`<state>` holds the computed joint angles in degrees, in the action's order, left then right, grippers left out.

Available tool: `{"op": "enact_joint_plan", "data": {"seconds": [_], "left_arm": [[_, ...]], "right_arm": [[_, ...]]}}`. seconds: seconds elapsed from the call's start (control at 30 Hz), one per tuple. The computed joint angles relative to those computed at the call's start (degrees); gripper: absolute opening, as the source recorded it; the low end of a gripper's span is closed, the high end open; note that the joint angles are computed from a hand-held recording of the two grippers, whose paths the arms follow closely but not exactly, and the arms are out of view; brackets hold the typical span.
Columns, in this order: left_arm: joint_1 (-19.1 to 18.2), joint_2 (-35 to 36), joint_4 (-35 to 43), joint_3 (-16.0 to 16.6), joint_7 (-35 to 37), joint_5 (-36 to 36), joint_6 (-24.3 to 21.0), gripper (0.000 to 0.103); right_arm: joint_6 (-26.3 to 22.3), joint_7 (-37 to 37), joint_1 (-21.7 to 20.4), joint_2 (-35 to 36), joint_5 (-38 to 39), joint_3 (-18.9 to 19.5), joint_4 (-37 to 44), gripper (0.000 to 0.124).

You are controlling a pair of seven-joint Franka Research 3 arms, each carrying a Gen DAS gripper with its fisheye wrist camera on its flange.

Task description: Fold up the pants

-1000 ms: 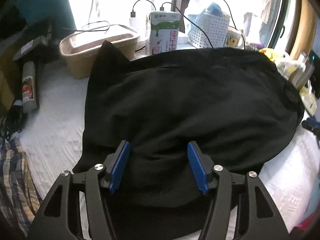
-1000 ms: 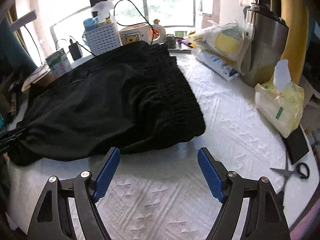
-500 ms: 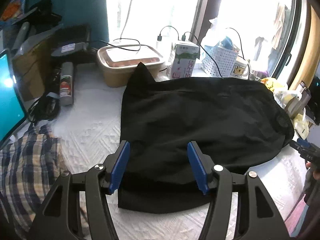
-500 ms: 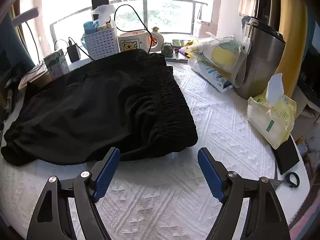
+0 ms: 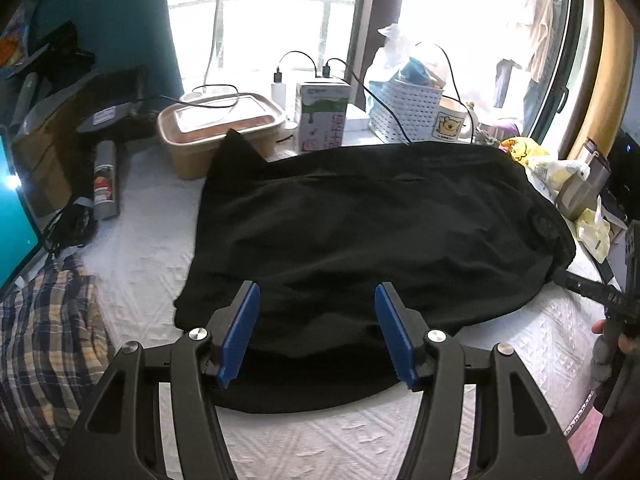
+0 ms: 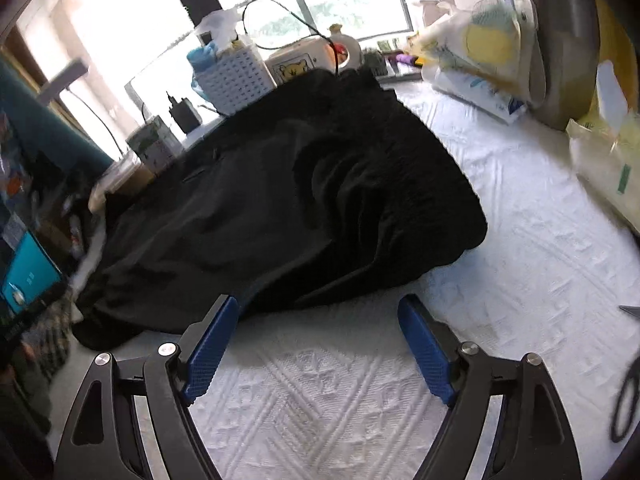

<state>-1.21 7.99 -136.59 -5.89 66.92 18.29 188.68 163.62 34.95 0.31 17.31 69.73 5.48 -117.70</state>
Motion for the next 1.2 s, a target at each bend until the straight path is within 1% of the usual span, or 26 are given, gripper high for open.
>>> {"op": "enact_joint_plan", "data": {"seconds": [0.07,0.17,0.3,0.4,0.5,0.53,0.67,0.73,0.77,0.83,0.9,0.93,1.0,1.07,1.1,1.13,1.2], "left_arm": [[-1.2,0.5,0.7,0.8,-0.3,-0.3,-0.6,0.06],[-1.8,1.0,1.9,1.1,-0.7,-0.3,-1.6,0.06],[-4.8,1.2,2.8,4.5,-1.4,0.4,-1.6,0.06],[-6.3,1.4,3.2,6.6,-2.3,0.9,-2.0,0.06],[-7.7,1.4,3.5,8.8,-3.5,1.8,-2.4,0.06],[-7.9,1.3,3.5,9.5,-4.0,2.2,-2.3,0.06],[-7.4,1.5,3.4,10.3,-5.0,2.5,-1.3,0.06],[-5.8,1.5,3.1,9.4,-5.0,2.0,-0.6,0.06],[-3.6,1.6,2.9,7.6,-4.8,1.7,-0.3,0.06],[-1.7,1.7,2.6,6.1,-4.5,1.1,0.0,0.06],[2.9,1.8,2.4,2.2,-4.1,0.9,-0.2,0.06],[4.2,1.8,2.3,1.0,-4.0,0.8,-0.4,0.06],[7.2,1.5,1.9,-1.4,-3.7,0.6,-0.5,0.06],[9.3,1.2,1.5,-3.0,-3.6,0.7,0.2,0.06],[10.3,1.1,1.3,-3.7,-3.6,0.8,0.7,0.06],[11.3,1.1,1.1,-4.3,-3.9,1.1,1.1,0.06],[14.9,1.2,0.8,-7.0,-5.1,2.3,1.6,0.06]], "right_arm": [[-2.2,-0.2,-1.0,0.8,1.6,0.2,1.5,0.09],[-4.6,0.7,-1.9,2.7,3.5,0.1,4.5,0.09],[-4.6,3.1,-2.0,5.2,4.1,0.3,8.0,0.09],[-5.7,3.9,-3.5,6.6,7.6,1.2,10.1,0.09],[-5.1,5.6,-3.6,7.5,9.5,1.2,11.4,0.09],[-4.5,6.6,-3.3,7.6,8.9,1.0,11.7,0.09],[-1.0,10.7,-1.6,8.5,3.8,0.6,12.5,0.09],[0.8,14.5,-0.8,9.6,0.1,0.3,13.7,0.09],[1.3,15.3,-1.1,10.2,-0.6,0.8,14.4,0.09],[2.0,13.8,-3.2,11.8,1.9,3.2,16.5,0.09],[0.3,12.5,-5.9,13.4,6.3,5.3,19.0,0.089],[-0.6,12.8,-6.4,13.8,7.5,5.6,19.7,0.084],[-2.0,15.8,-6.3,15.4,7.2,5.0,21.8,0.044],[-2.0,16.1,-6.4,16.9,7.5,5.2,23.3,0.025],[-2.1,16.0,-6.6,17.4,7.5,5.4,23.8,0.02],[-1.4,15.4,-6.5,17.4,7.7,5.6,23.7,0.019],[0.8,12.7,-6.1,16.3,8.1,6.1,22.9,0.017]]}}
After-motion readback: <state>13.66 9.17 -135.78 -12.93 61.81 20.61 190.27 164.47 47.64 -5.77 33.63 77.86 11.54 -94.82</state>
